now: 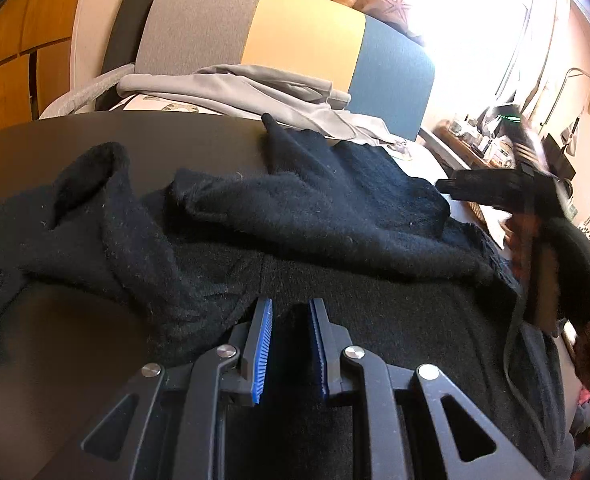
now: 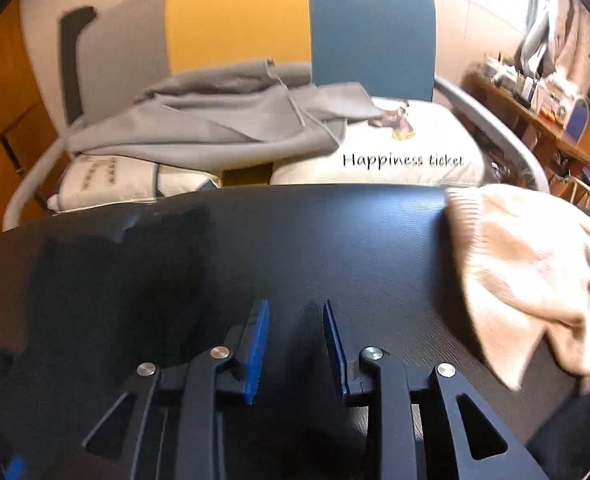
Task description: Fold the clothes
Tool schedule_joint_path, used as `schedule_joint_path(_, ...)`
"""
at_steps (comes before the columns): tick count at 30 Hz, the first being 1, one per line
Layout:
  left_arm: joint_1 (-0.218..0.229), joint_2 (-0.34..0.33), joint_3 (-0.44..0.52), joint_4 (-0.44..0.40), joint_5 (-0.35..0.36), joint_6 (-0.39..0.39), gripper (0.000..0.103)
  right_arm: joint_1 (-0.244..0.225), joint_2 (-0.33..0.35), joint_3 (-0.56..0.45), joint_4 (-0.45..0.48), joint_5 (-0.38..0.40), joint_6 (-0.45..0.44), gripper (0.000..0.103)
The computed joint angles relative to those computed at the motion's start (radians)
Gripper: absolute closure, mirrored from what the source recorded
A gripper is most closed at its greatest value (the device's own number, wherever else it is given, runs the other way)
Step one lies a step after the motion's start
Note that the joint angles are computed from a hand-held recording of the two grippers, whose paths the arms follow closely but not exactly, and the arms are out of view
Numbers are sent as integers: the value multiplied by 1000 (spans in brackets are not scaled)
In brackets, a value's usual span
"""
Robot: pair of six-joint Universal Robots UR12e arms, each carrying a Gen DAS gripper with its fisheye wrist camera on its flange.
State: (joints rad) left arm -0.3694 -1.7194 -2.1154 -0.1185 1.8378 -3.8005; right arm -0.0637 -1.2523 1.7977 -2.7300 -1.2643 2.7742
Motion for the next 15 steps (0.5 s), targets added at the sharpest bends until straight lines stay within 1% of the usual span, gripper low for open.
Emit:
schedule_joint_path(2, -8, -4, 9, -14, 16, 2, 85, -19, -49, 69, -27, 116, -124, 74)
schedule_joint_path(3, -10, -6, 12, -19, 20, 2, 85, -17, -70, 91, -29, 144, -192, 74)
schedule_joint_path(5, -13, -9, 18, -28, 26, 1, 85, -2, -99, 129, -39, 175, -344, 75)
schedule_joint_path(6, -15, -10, 20, -31, 28, 0, 85, 17, -101, 130, -29, 171, -415, 77)
schedule_joint_path(7, -16, -10, 21, -33, 30, -2, 85, 35, -93, 120, -14, 149, -443, 77)
schedule_joint_path(9, -19, -9, 21, -35, 32, -6, 85, 68, -58, 82, 34, 83, -439, 75)
schedule_joint_path(10, -20, -9, 20, -35, 33, -9, 85, 82, -39, 67, 34, 53, -427, 75)
schedule_joint_path(11, -22, -8, 19, -36, 34, -10, 85, 86, -24, 59, -7, 30, -385, 73)
schedule_joint_path(12, -23, -8, 19, -36, 35, -11, 85, 90, -8, 53, -56, 6, -339, 67)
schedule_joint_path(15, -26, -9, 19, -39, 40, -12, 85, 82, 26, 18, -81, -24, -181, 62)
